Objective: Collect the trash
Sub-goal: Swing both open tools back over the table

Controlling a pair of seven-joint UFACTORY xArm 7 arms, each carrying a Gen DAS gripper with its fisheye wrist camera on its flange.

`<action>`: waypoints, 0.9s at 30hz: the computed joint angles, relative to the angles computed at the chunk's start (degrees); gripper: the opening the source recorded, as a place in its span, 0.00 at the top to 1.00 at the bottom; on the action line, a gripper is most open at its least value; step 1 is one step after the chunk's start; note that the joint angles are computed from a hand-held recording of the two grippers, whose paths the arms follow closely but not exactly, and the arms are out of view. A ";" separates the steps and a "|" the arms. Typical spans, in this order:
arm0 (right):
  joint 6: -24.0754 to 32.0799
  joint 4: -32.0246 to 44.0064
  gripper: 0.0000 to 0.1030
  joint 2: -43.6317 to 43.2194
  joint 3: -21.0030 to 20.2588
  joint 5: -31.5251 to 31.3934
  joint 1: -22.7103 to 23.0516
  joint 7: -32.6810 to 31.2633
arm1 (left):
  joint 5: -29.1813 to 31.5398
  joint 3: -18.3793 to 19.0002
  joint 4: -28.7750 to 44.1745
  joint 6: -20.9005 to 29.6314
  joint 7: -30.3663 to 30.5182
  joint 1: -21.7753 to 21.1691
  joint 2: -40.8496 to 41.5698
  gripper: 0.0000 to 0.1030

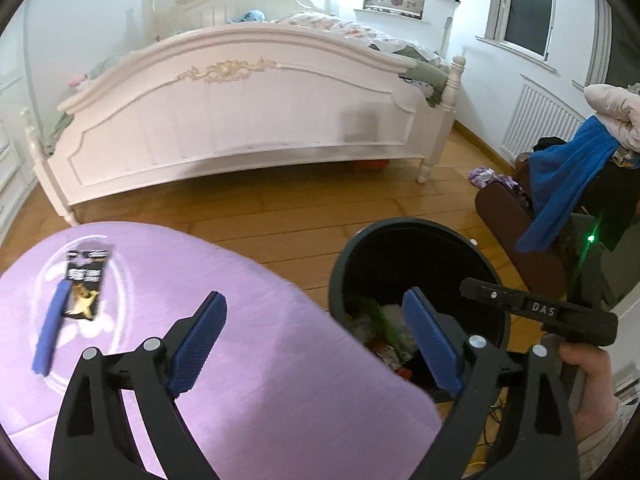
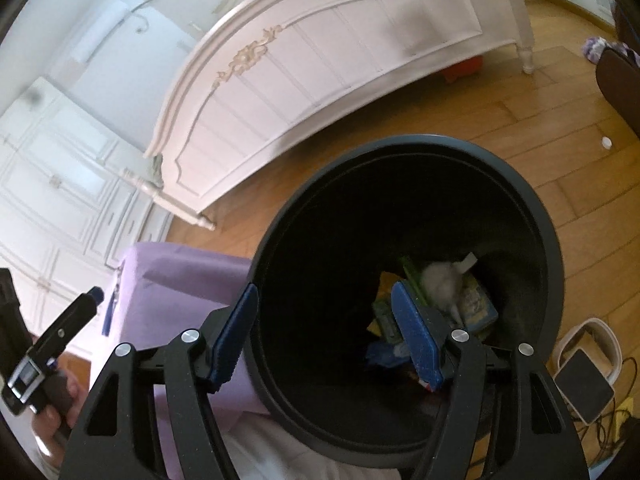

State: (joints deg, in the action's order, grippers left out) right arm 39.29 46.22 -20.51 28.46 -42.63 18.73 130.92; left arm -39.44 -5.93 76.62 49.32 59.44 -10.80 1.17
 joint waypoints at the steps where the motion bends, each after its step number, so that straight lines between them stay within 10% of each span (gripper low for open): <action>1: 0.15 0.73 0.32 0.53 0.01 -0.10 -0.03 -0.50 | 0.06 0.20 -0.08 -0.31 -0.04 0.21 -0.13 0.13; 15: 4.29 16.06 0.33 13.23 -4.43 -5.14 5.74 -7.98 | -2.59 2.90 -1.17 -5.99 4.14 2.81 -1.28 0.05; 27: 9.56 41.30 0.33 30.84 -11.61 -4.51 14.42 -30.61 | -1.61 2.46 15.29 -0.98 -2.37 11.43 13.08 0.06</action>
State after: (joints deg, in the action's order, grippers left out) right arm 48.84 87.52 10.33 16.85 -47.15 33.15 100.31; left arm -41.04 -3.47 91.91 48.34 57.07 0.63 14.25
